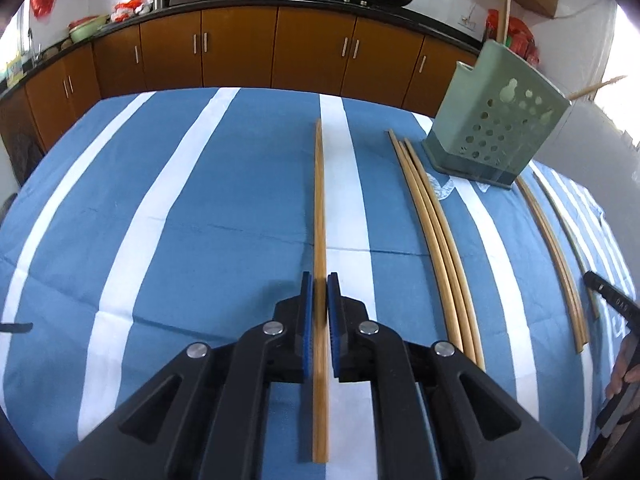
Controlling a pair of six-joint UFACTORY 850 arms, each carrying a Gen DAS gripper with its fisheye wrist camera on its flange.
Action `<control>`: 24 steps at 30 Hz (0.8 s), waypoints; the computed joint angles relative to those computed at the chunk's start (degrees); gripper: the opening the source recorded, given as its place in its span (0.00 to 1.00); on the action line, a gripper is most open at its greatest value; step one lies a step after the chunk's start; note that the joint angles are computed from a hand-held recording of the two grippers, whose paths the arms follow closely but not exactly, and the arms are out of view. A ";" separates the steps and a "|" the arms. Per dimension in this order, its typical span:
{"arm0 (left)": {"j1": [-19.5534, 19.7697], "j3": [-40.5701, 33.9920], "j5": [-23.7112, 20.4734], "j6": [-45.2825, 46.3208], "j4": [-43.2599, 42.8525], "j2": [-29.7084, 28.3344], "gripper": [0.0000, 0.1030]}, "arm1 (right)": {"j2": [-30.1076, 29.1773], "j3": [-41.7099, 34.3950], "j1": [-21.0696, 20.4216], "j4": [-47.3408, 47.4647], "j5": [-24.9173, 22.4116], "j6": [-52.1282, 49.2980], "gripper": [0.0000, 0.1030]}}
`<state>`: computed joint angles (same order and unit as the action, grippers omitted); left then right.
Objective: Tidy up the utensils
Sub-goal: 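Lift both held chopsticks off the cloth and tilt them upright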
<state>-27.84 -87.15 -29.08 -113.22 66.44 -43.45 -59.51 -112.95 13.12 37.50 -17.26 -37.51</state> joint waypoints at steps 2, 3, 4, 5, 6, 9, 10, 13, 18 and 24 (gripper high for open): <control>0.10 0.42 0.57 -1.61 0.85 0.25 0.09 | 0.05 0.09 0.02 -0.27 0.09 0.19 0.09; 0.05 0.55 0.52 -1.98 1.03 0.29 0.09 | 0.09 0.16 0.10 -0.66 0.22 0.52 0.09; -0.02 0.40 0.27 -2.02 0.83 0.20 0.09 | 0.10 0.18 0.09 -0.71 0.26 0.52 0.09; -0.10 0.13 -0.06 -1.60 0.41 0.05 0.09 | 0.16 0.33 0.13 -0.93 0.42 0.66 0.09; -0.16 -0.20 -0.42 -0.93 -0.12 -0.12 0.09 | 0.21 0.41 0.19 -1.10 0.49 0.82 0.09; -0.28 -0.77 -1.19 0.56 -1.11 -0.44 0.09 | 0.22 0.42 0.17 -0.62 0.38 0.47 0.09; -0.30 -0.71 -1.17 0.70 -1.08 -0.40 0.09 | 0.28 0.52 0.16 -0.35 0.38 0.26 0.09; -0.72 -0.91 -2.34 4.78 -2.90 -0.42 0.09 | 0.62 1.07 0.20 -0.42 0.56 0.32 0.09; -0.97 0.56 -2.03 4.04 -1.96 0.41 0.09 | 1.37 2.48 0.04 2.63 0.69 -2.49 0.09; -0.85 -0.40 -2.48 6.54 -3.65 -0.04 0.08 | 1.47 2.67 0.05 3.38 0.97 -3.01 0.08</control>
<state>-28.69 -87.55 -31.57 -106.68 62.79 -43.49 -58.04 -110.28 13.16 40.89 -16.29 -40.52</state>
